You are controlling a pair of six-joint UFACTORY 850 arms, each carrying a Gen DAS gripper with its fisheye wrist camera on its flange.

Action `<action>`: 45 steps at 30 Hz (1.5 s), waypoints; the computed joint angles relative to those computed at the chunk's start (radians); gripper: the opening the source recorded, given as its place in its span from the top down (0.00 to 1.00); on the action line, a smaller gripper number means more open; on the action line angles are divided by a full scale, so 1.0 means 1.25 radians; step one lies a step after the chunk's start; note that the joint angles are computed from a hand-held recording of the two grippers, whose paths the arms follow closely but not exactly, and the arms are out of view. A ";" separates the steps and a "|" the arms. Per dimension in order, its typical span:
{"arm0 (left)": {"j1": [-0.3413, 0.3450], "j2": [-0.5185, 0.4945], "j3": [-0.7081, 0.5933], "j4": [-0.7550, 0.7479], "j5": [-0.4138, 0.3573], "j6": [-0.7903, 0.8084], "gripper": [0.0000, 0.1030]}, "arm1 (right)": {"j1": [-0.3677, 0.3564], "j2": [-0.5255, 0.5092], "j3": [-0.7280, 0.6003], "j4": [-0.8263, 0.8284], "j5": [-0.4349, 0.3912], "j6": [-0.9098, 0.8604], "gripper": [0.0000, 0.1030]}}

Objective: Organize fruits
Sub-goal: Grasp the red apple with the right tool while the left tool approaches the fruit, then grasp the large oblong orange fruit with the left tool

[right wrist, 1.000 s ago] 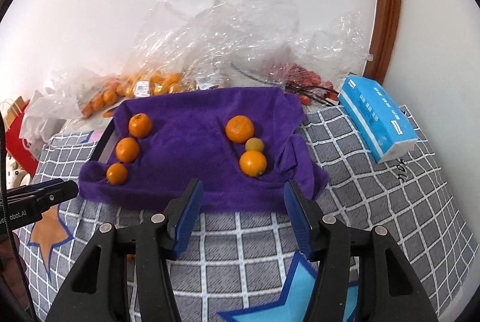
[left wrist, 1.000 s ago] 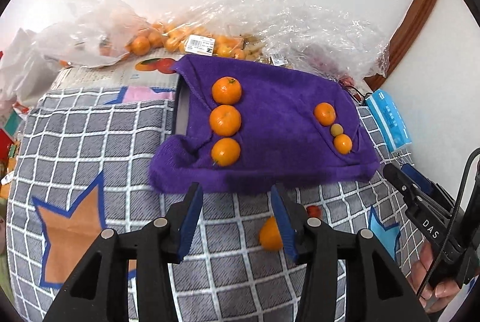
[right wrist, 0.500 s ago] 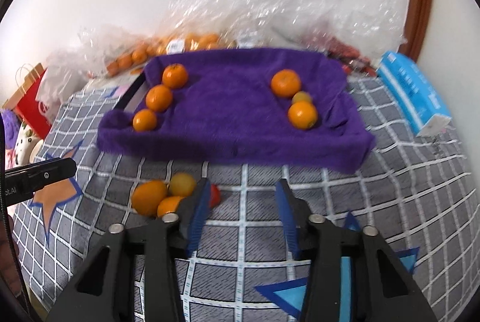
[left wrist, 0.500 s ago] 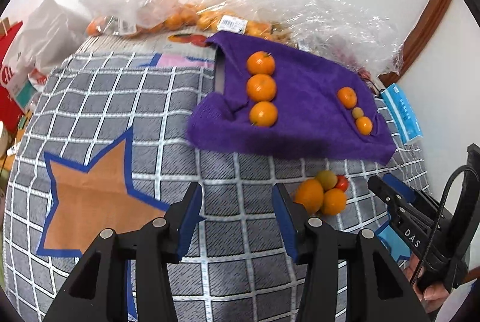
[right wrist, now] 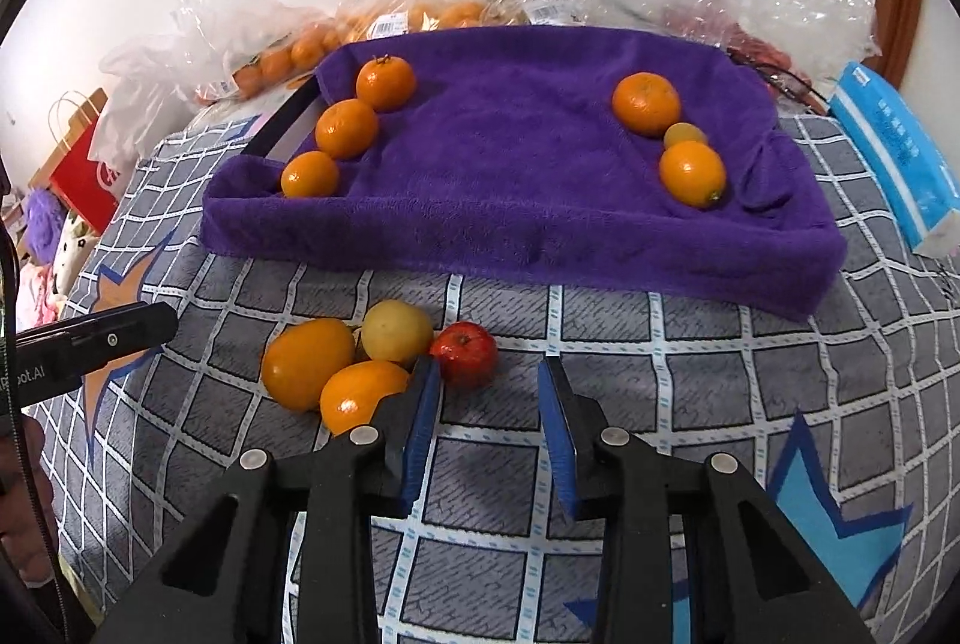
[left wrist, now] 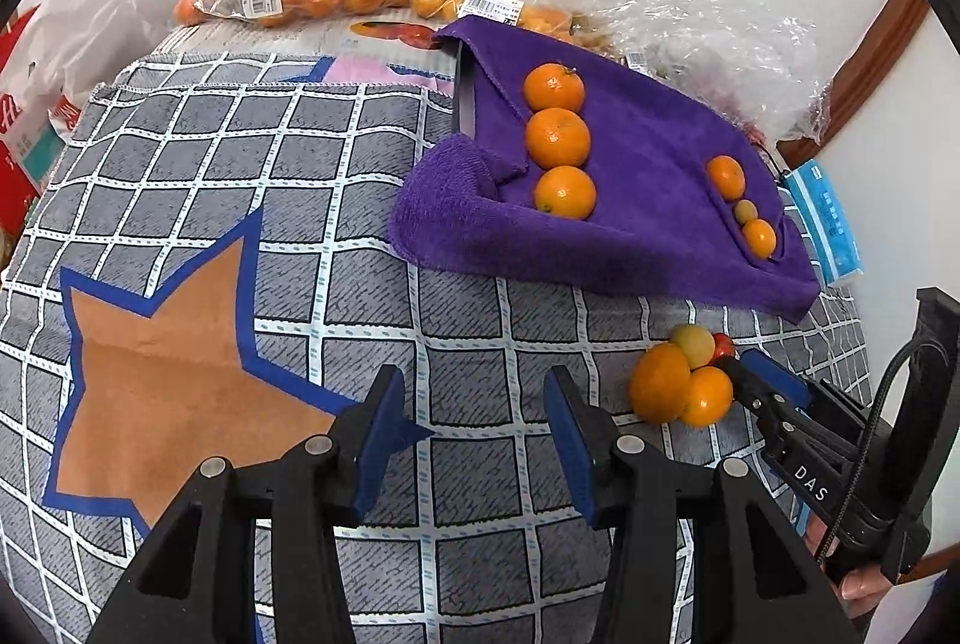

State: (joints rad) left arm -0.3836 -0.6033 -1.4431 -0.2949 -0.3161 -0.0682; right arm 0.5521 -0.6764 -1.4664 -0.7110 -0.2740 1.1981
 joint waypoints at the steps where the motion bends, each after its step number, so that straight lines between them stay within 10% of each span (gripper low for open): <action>1: 0.000 -0.001 -0.001 0.003 0.000 -0.003 0.55 | -0.001 -0.001 -0.001 -0.006 0.003 0.006 0.66; 45: -0.078 -0.065 -0.103 -0.004 -0.048 0.097 0.55 | -0.018 0.171 0.209 -0.461 -0.103 0.523 0.76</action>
